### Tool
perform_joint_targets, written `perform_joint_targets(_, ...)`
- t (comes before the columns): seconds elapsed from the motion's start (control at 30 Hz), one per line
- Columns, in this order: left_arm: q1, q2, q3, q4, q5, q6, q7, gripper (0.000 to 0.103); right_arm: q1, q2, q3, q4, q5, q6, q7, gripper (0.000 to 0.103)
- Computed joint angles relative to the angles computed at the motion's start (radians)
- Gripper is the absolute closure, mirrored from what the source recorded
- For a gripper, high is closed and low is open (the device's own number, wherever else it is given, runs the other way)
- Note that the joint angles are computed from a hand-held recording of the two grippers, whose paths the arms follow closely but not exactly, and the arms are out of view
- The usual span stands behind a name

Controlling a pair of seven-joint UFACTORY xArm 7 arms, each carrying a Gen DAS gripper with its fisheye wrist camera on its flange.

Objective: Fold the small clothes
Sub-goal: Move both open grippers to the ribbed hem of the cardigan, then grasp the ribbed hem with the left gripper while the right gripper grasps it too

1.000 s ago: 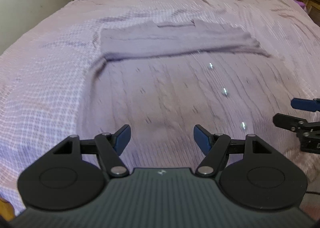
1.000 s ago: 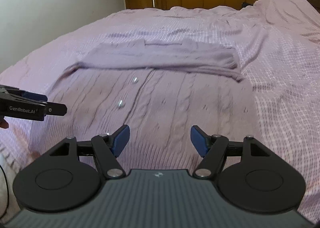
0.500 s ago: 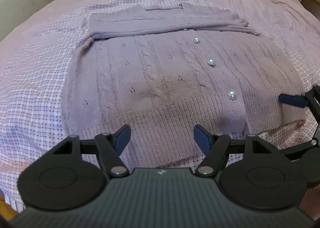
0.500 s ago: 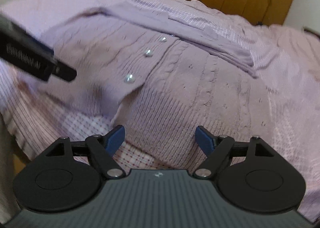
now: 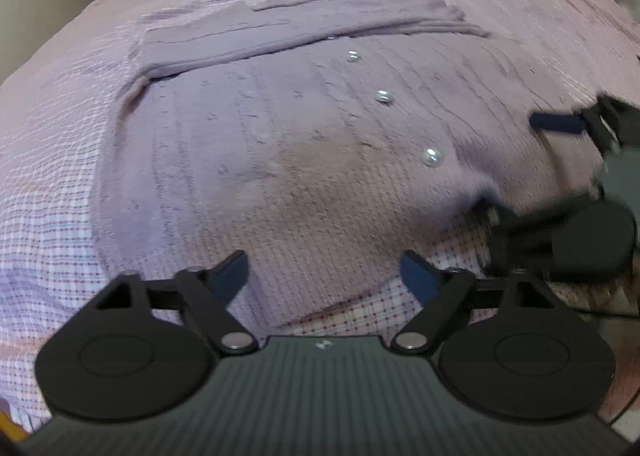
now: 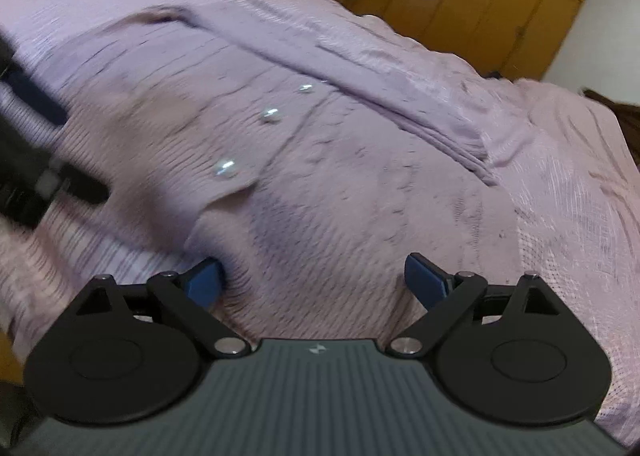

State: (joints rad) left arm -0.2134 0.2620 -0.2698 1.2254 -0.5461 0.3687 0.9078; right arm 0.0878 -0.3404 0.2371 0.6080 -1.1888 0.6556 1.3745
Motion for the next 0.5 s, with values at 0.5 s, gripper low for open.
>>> perform_joint_targets(0.5, -0.021, 0.028, -0.047, -0.052, 0.156, -0.147, -0.017, 0.015, -0.082, -0.058, -0.026, 0.002, -0.032, -0.082, 0.153, 0.008)
